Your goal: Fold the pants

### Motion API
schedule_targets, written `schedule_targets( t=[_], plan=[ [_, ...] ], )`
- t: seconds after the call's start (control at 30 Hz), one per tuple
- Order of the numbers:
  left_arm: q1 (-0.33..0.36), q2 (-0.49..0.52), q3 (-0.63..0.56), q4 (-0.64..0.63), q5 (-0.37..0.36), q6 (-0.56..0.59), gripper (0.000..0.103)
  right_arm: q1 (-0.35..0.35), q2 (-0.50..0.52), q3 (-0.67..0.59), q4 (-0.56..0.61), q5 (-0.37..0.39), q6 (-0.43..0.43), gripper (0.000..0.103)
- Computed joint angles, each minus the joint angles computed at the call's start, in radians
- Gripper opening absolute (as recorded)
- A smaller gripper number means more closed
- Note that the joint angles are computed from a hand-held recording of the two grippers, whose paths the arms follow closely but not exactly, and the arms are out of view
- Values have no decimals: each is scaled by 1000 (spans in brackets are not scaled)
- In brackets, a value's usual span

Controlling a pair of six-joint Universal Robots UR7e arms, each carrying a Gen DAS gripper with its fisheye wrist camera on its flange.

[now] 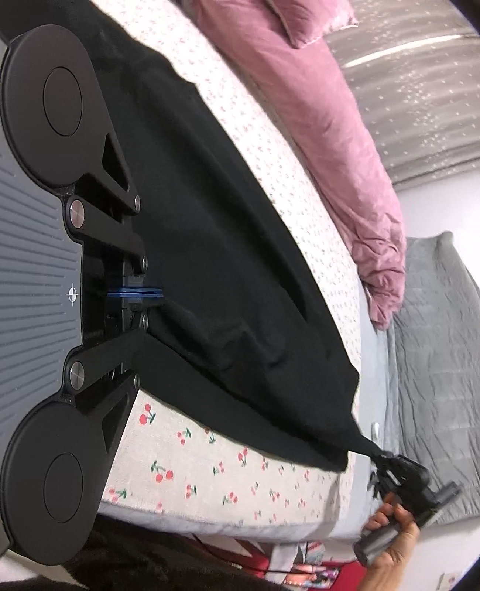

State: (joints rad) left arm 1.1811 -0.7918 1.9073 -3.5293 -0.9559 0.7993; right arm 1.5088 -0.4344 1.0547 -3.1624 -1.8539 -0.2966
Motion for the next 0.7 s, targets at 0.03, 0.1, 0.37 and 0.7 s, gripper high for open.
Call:
schedule_targets(
  t=[0.03,0.1,0.37,0.7],
  plan=[
    [1,-13,10,-3,-13,10,0,-2,2,4,-1,-11,-9,3],
    [4,-40,26,8,-38,15,0,-8,1,24,-9,-30,-22,3],
    [16,-99,63,102,-71,-7,0,-18,-17,97,-67,-48,-97,3],
    [55,-217,99,342,-204,-139,14,30,56,59,-282,-195,-305,53]
  ],
)
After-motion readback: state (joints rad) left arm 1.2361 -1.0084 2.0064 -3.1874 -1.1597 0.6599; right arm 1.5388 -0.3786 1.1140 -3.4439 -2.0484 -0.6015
